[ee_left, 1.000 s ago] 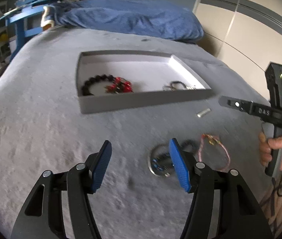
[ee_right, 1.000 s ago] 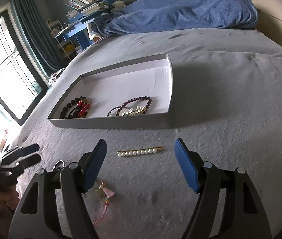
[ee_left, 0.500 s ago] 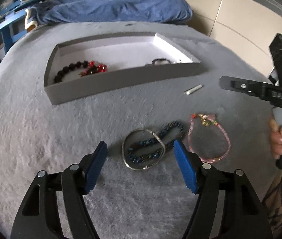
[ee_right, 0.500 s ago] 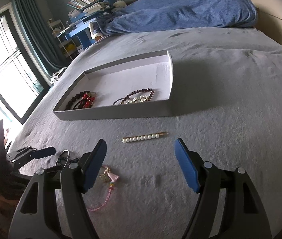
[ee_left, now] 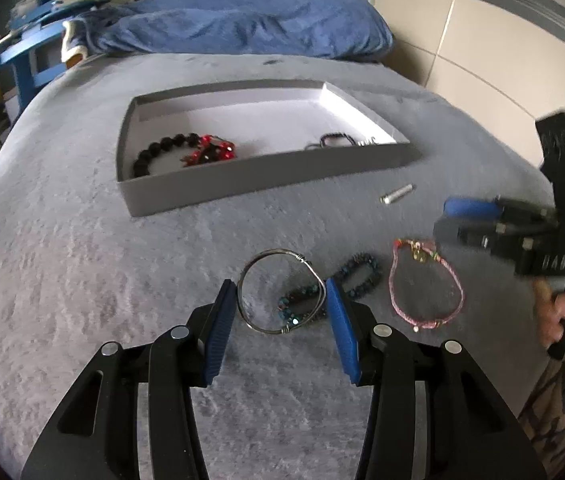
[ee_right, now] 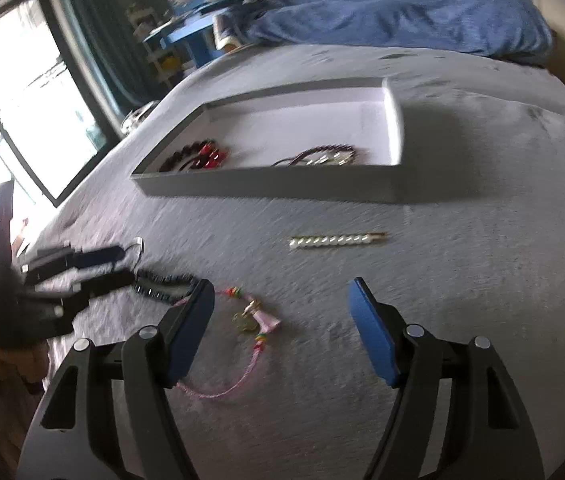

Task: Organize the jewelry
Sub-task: 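Withdraw both tools from the tray toward the remaining jewelry, then grasp the silver wire bangle with the left tool while the right tool grasps the pink tassel bracelet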

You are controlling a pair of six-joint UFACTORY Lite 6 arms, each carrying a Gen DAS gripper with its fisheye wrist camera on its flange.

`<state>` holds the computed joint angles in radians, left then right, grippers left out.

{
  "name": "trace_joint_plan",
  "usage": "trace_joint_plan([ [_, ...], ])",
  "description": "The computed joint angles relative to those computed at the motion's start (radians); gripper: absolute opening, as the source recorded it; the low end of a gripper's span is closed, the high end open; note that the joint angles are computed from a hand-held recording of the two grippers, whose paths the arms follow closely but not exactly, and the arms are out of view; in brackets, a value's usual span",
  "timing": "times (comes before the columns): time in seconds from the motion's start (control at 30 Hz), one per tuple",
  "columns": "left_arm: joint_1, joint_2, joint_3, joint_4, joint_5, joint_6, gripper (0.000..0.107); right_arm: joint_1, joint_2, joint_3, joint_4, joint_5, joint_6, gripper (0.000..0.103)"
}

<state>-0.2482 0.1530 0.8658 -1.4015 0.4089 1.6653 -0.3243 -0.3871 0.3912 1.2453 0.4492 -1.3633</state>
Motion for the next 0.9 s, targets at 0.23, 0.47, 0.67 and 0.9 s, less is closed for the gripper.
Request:
trace_joint_plan([
  [0.23,0.021,-0.007,0.015,-0.012,0.017,-0.012,0.048,0.098,0.038,-0.006,-0.034,-0.061,0.017,0.058],
  [0.47,0.024,0.007,0.031,-0.016,0.023,-0.018,0.048,0.193,0.025,-0.039,-0.057,-0.157,0.026,0.047],
  [0.67,0.033,0.005,0.033,-0.019,0.034,-0.019,0.048,0.215,0.013,-0.054,-0.045,-0.194,0.01,0.036],
  [0.9,0.032,0.004,0.034,-0.029,0.034,-0.019,0.048,0.25,0.024,-0.052,-0.027,-0.22,-0.001,0.026],
])
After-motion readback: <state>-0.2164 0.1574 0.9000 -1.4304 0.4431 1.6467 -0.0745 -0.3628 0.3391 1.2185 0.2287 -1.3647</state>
